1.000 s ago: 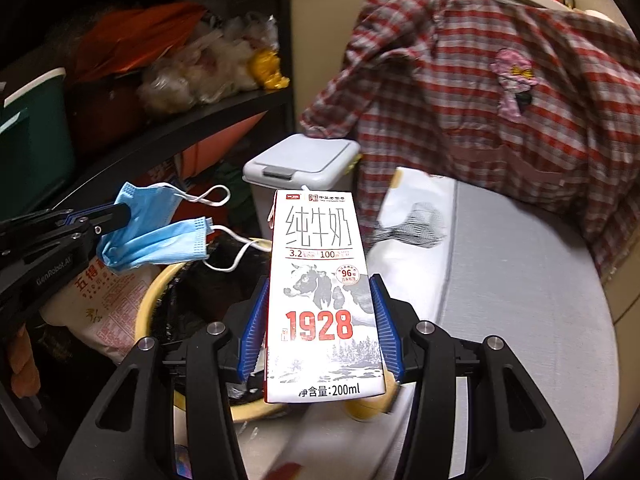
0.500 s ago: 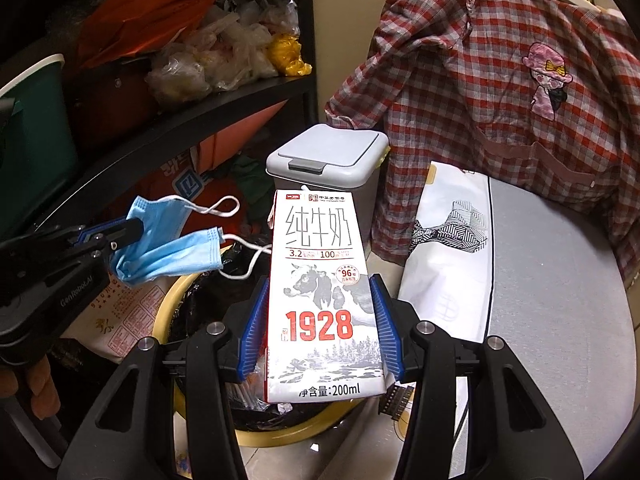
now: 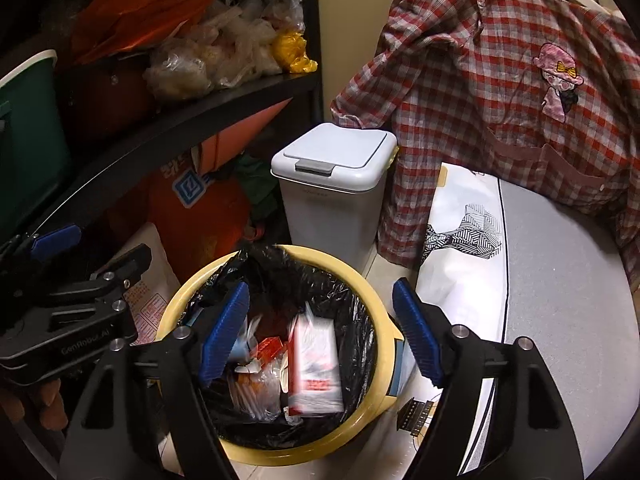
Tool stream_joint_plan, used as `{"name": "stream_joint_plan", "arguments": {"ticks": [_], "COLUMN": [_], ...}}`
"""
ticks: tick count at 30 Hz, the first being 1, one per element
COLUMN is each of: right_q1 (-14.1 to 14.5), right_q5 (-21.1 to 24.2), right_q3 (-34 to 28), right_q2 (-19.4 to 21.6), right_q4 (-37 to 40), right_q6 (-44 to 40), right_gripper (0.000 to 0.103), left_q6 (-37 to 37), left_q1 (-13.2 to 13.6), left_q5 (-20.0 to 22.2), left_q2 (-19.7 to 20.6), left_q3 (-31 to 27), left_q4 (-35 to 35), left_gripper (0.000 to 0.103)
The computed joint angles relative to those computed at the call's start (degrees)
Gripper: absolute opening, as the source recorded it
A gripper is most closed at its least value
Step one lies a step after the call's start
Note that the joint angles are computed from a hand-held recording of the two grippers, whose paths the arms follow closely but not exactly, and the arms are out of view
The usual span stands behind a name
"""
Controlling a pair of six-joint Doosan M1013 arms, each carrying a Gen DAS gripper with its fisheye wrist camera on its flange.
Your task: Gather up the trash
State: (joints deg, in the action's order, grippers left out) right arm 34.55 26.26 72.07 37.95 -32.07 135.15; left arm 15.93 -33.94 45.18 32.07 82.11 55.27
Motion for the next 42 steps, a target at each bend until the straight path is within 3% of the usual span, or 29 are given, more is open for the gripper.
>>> {"name": "stream_joint_plan", "arguments": {"ticks": [4,13,16,19,23,27,31,35,42], "right_q1": [-0.03,0.3,0.14,0.29,0.71,0.83,0.53,-0.16,-1.65], "right_q5": [0.13,-0.13,-1.62,-1.91,2.47,10.71,19.3,24.74,26.7], "right_q3": [0.27,2.92,5.63,9.69,15.97,22.01,26.23,28.91,30.57], "right_q2": [-0.29,-2.48,-4.65,-7.67,-12.29,-16.53,-19.06,-20.22,-20.66], "right_q4": [-0.86,-6.79,-11.91,-24.91,-44.78,-55.87,-59.67,-60.59,-60.87], "right_q6": [1.29,6.93,12.42,24.59,43.19,55.71,64.06,69.54,71.11], "right_gripper": [0.077,0.089,0.095,0.098,0.098,0.098,0.098,0.098,0.098], "left_q6": [1.55,-4.54,-8.35,-13.7,-18.75,-23.16,-25.36,-26.19,-28.0], "left_q1": [-0.18,-2.04,-2.86,-4.04,-6.74,-9.39,-10.95,-12.13,-13.52], "left_q5": [0.08,-1.36,-2.78,-5.07,-4.85,-6.56,-10.89,-13.47,-12.87], "left_q2": [-0.02,-2.1,-3.21,-4.31,-4.34,-3.8,-2.61,-1.2,0.28], "left_q3": [-0.27,1.68,2.73,3.69,3.29,2.21,0.22,-1.57,-2.81], "left_q4": [-0.53,6.5,9.82,14.8,23.24,30.34,32.73,33.73,38.01], "left_gripper": [0.09,0.09,0.093,0.095,0.095,0.095,0.095,0.095,0.095]}}
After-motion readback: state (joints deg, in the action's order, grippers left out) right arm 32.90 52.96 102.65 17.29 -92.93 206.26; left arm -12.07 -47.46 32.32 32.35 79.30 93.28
